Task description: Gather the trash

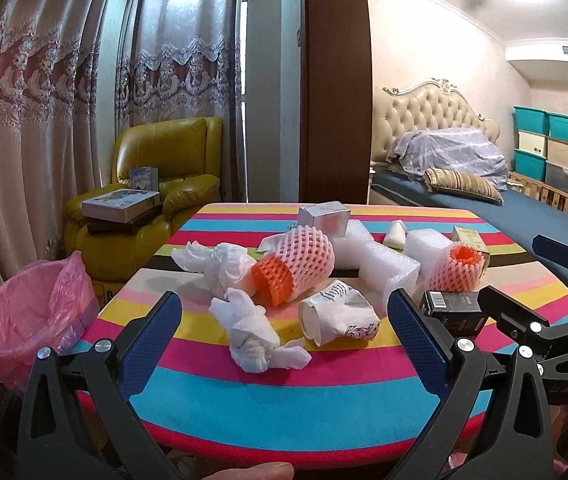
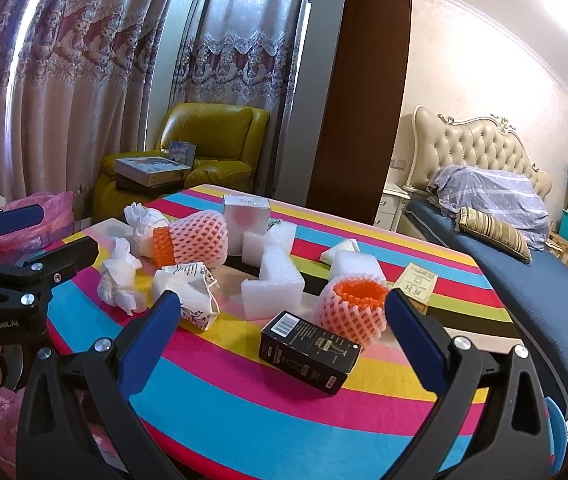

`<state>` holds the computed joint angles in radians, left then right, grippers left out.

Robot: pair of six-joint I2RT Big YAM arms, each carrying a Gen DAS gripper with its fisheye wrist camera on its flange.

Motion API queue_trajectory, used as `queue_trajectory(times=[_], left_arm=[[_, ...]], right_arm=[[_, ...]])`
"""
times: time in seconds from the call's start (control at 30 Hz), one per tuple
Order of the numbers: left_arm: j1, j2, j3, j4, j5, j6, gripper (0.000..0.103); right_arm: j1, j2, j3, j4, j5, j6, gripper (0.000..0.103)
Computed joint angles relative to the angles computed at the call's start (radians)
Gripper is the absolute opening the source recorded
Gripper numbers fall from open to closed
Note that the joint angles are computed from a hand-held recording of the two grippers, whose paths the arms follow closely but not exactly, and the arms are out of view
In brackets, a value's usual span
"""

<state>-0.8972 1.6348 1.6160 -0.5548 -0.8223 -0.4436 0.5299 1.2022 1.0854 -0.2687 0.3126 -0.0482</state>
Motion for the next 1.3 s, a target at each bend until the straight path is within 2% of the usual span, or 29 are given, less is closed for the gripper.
queue_trajectory(times=[0.4, 1.3], left_arm=[[0.004, -0.002, -0.002, -0.016, 0.009, -0.022, 0.096], [0.005, -0.002, -0.006, -0.017, 0.012, -0.023, 0.096]], right_arm=[[-0.014, 0.021, 0.016, -0.016, -0.029, 0.009, 0.099], [-0.027, 0.021, 0.011, -0.012, -0.02, 0.02, 0.099]])
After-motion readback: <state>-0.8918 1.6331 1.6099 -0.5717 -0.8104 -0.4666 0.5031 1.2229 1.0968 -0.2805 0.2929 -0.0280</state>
